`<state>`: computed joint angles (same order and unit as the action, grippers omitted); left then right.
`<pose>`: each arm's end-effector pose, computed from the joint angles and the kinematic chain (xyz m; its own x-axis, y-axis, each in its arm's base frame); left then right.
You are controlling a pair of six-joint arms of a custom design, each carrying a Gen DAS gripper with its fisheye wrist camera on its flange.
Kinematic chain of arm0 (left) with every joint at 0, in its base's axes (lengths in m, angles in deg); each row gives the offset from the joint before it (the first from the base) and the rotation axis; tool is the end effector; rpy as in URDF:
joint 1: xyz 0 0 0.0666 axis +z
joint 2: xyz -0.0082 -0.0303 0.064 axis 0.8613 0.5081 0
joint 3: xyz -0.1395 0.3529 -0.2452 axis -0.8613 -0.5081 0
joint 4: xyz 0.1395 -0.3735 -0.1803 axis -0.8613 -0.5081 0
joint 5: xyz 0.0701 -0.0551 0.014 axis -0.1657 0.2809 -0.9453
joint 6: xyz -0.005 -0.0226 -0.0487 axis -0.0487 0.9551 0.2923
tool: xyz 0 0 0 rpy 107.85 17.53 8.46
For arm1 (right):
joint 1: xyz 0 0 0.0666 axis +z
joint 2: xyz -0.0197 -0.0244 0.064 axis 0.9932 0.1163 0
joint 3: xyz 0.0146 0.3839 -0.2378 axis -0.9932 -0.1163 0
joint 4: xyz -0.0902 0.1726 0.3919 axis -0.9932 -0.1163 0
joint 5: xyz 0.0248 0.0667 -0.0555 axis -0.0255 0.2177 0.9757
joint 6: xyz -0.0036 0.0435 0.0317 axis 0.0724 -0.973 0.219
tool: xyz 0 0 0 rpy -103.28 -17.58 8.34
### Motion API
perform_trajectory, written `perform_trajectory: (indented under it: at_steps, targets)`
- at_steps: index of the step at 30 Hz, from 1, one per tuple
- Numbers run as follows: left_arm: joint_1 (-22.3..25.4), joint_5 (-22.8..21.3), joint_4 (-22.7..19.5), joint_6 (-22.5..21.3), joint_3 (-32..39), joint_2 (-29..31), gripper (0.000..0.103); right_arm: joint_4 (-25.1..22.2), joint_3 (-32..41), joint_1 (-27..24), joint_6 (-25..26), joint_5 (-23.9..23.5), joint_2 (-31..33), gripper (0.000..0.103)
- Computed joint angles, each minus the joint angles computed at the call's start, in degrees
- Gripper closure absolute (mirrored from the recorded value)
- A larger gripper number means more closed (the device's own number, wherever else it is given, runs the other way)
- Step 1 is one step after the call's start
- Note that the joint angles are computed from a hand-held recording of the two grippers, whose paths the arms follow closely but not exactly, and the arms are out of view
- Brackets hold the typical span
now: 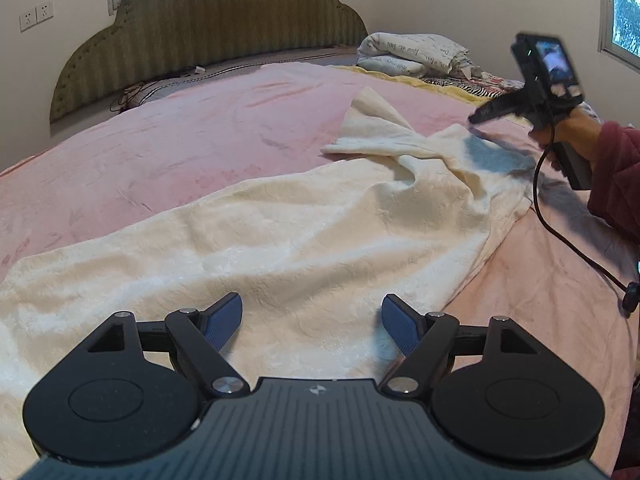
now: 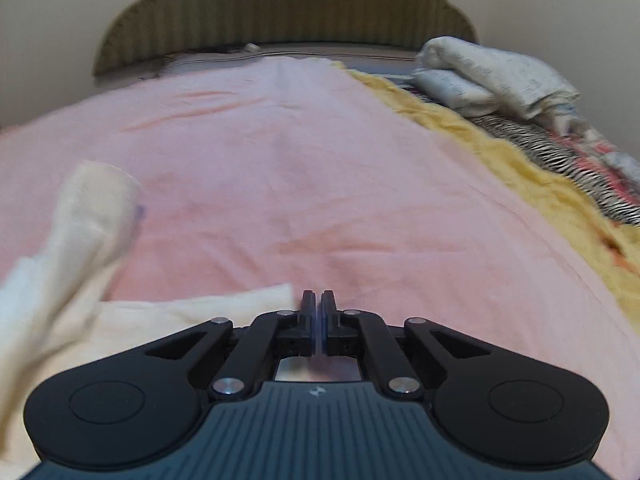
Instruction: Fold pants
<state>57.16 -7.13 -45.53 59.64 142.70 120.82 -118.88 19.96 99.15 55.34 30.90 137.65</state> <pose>0.5129 -0.0329 0.4840 -0.5349 0.3556 -0.7664 0.5007 0.8641 0.0514 0.6297 0.1604 0.4678 -0.6104 0.0962 -0.7862 0.2843 0.9531 -0.1041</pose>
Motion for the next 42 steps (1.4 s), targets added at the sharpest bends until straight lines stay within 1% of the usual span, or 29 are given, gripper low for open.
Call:
perform_trajectory:
  at_steps: [1,2,3,4,5,6,7,8,9,11,12,13,14,16,18,19,21,23,25,27,29,32,34,35,36,37,38,41,42]
  targets:
    - [0.01,0.11,-0.2,0.0,0.11,0.14,0.024,0.95,-0.37,1.42,-0.86,4.54,-0.92,0.099]
    - [0.04,0.19,-0.36,0.11,0.21,0.31,0.024,4.78,-1.92,2.82,0.16,5.96,-2.53,0.099]
    - [0.1,0.3,-0.38,0.32,0.19,0.42,0.024,8.98,-3.43,4.31,2.88,3.61,-4.29,0.095]
    - [0.16,0.41,-0.4,0.57,0.15,0.46,0.024,10.93,-3.8,5.51,5.55,0.34,-5.04,0.092]
    - [0.23,0.55,-0.37,0.85,0.08,0.44,0.023,11.47,-3.03,7.09,8.84,-3.7,-5.04,0.081]
    - [0.33,0.71,-0.33,1.03,0.01,0.41,0.023,10.4,-1.67,8.53,11.37,-6.75,-4.36,0.059]
    - [0.41,0.81,-0.33,1.12,0.0,0.39,0.023,9.11,-0.17,9.8,13.61,-8.64,-3.3,0.045]
    - [0.43,0.85,-0.25,1.26,-0.11,0.3,0.023,8.52,1.25,11.25,16.3,-9.84,-1.97,0.027]
    - [0.42,0.83,-0.22,1.34,-0.08,0.34,0.023,8.71,2.56,12.57,19.64,-10.15,-0.49,0.026]
    - [0.41,0.67,0.12,1.16,-0.31,0.24,0.022,4.87,6.81,14.68,25.15,-4.08,3.39,0.028]
    - [0.38,0.59,0.35,1.06,-0.47,0.16,0.022,3.71,8.28,15.25,27.22,-1.24,4.87,0.036]
    - [0.37,0.59,0.61,0.96,-0.63,0.09,0.022,1.99,9.64,15.44,28.48,0.54,6.07,0.041]
    - [0.35,0.62,0.89,1.01,-0.78,0.05,0.022,0.3,10.4,15.43,28.26,1.43,6.73,0.049]
    - [0.44,0.89,1.26,1.47,-0.99,0.11,0.021,-1.09,10.5,14.84,26.8,1.95,6.99,0.058]
    - [0.53,1.03,0.93,1.8,-0.88,0.19,0.021,0.98,8.34,14.22,26.09,3.76,6.16,0.088]
    - [0.58,1.06,0.88,1.77,-0.86,0.19,0.021,2.16,6.92,13.86,25.05,3.67,5.24,0.094]
    - [0.63,1.14,0.62,1.79,-0.7,0.22,0.02,5.27,3.39,12.6,19.23,1.33,2.35,0.096]
    - [0.63,1.16,0.38,2.04,-0.49,0.36,0.02,8.59,-1.15,11.25,9.92,-1.2,-1.62,0.096]
    - [0.6,1.02,0.37,2.09,-0.5,0.35,0.019,11.61,-6.24,9.32,-1.48,-3.39,-5.89,0.096]
    - [0.54,0.86,0.38,2.02,-0.5,0.36,0.019,13.17,-11.61,6.57,-13.44,-8.14,-10.18,0.097]
    - [0.4,0.44,0.5,2.1,-0.53,0.44,0.018,13.98,-15.54,4.35,-20.0,-13.35,-12.72,0.097]
    - [0.21,-0.31,0.78,2.28,-0.66,0.5,0.016,16.71,-18.96,2.31,-26.6,-18.88,-14.21,0.095]
    - [0.08,-0.63,0.78,2.32,-0.7,0.42,0.016,22.19,-21.43,0.59,-34.04,-23.36,-14.56,0.089]
    - [0.04,-0.77,0.74,2.36,-0.67,0.44,0.015,24.1,-21.97,-0.09,-36.87,-25.06,-14.25,0.076]
    - [0.03,-0.9,0.72,2.46,-0.63,0.48,0.015,25.21,-22.01,-0.66,-38.86,-26.63,-13.62,0.056]
    - [-0.01,-1.04,0.85,2.5,-0.79,0.41,0.014,26.46,-22.11,-0.96,-39.93,-27.24,-13.13,0.052]
    - [-0.01,-1.14,0.83,2.58,-0.77,0.42,0.014,27.47,-21.86,-0.98,-40.02,-27.36,-12.56,0.051]
    - [0.04,-1.15,0.35,3.08,-0.45,0.5,0.014,26.82,-20.13,-1.18,-39.57,-27.57,-10.97,0.052]
    - [0.11,-1.05,0.06,3.24,-0.27,0.53,0.014,26.51,-19.57,-1.37,-39.7,-27.93,-10.47,0.067]
